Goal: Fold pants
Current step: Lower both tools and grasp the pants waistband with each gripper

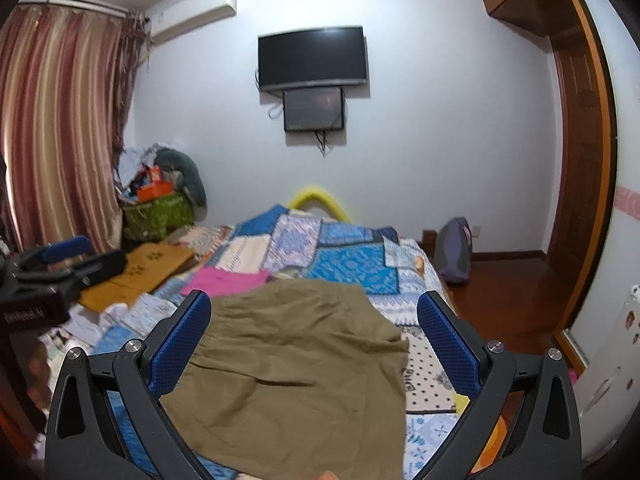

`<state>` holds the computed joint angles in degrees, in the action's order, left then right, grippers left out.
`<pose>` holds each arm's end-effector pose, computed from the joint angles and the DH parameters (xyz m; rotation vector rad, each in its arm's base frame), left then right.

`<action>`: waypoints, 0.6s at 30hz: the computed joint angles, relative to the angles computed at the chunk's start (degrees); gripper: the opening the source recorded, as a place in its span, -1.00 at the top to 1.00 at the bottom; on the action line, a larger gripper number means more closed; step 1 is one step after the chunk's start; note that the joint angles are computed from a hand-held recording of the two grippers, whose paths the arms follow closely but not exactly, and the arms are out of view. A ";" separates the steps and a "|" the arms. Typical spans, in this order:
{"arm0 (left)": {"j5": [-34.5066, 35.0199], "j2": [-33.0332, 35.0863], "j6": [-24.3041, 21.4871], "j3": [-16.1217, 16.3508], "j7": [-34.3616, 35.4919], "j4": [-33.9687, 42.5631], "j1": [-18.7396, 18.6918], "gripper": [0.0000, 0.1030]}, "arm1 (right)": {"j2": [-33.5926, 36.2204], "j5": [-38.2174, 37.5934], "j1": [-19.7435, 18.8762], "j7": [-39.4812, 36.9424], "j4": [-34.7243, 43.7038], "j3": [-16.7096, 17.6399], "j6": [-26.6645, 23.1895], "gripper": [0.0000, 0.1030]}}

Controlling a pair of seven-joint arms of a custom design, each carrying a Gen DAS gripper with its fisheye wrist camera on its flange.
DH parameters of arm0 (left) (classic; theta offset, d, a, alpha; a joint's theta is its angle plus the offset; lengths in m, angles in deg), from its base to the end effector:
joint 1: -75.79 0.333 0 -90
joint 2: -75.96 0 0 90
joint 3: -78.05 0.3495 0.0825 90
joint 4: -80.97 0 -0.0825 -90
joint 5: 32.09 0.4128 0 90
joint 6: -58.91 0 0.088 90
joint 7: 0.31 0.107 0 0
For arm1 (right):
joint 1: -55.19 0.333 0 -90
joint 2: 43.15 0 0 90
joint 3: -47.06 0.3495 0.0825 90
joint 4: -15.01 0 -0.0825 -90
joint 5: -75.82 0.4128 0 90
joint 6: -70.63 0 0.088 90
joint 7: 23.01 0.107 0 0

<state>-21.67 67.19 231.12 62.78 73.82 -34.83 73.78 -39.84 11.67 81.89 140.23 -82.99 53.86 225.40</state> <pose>0.5489 -0.1973 0.6789 -1.3918 1.7230 -1.1352 0.5331 0.3867 0.6658 -1.5331 1.3620 -0.8838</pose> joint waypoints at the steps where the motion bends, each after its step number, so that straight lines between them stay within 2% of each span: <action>1: -0.75 1.44 -1.27 0.51 0.96 1.30 -0.26 -1.00 | 0.23 1.25 -0.27 -1.09 -0.10 -0.12 0.18 -0.99; 5: 3.52 5.82 -3.81 1.82 -2.28 4.95 0.19 -1.00 | 2.18 11.74 -1.96 -10.04 -0.24 -0.90 2.25 -0.99; 7: 8.33 8.33 -4.76 3.13 -6.27 6.85 0.06 -1.00 | 3.08 16.99 -2.80 -14.29 -0.62 -1.36 3.30 -0.98; 9: 9.26 10.49 -7.04 4.66 -5.92 8.95 -1.09 -1.00 | 4.05 20.91 -3.42 -18.14 -0.48 -1.77 3.08 -0.98; 13: 0.81 16.44 -14.74 6.48 2.28 15.03 -2.30 -1.00 | 5.88 27.61 -4.13 -24.52 0.23 -2.21 1.37 -0.95; 17: -5.53 21.05 -20.35 7.54 7.65 19.37 -2.68 -1.00 | 8.45 34.39 -5.12 -31.26 1.68 -2.37 -1.17 -0.80; 18: -5.95 21.80 -21.23 7.92 8.07 20.09 -3.03 -0.92 | 9.07 36.07 -5.41 -32.78 2.01 -2.37 -1.60 -0.73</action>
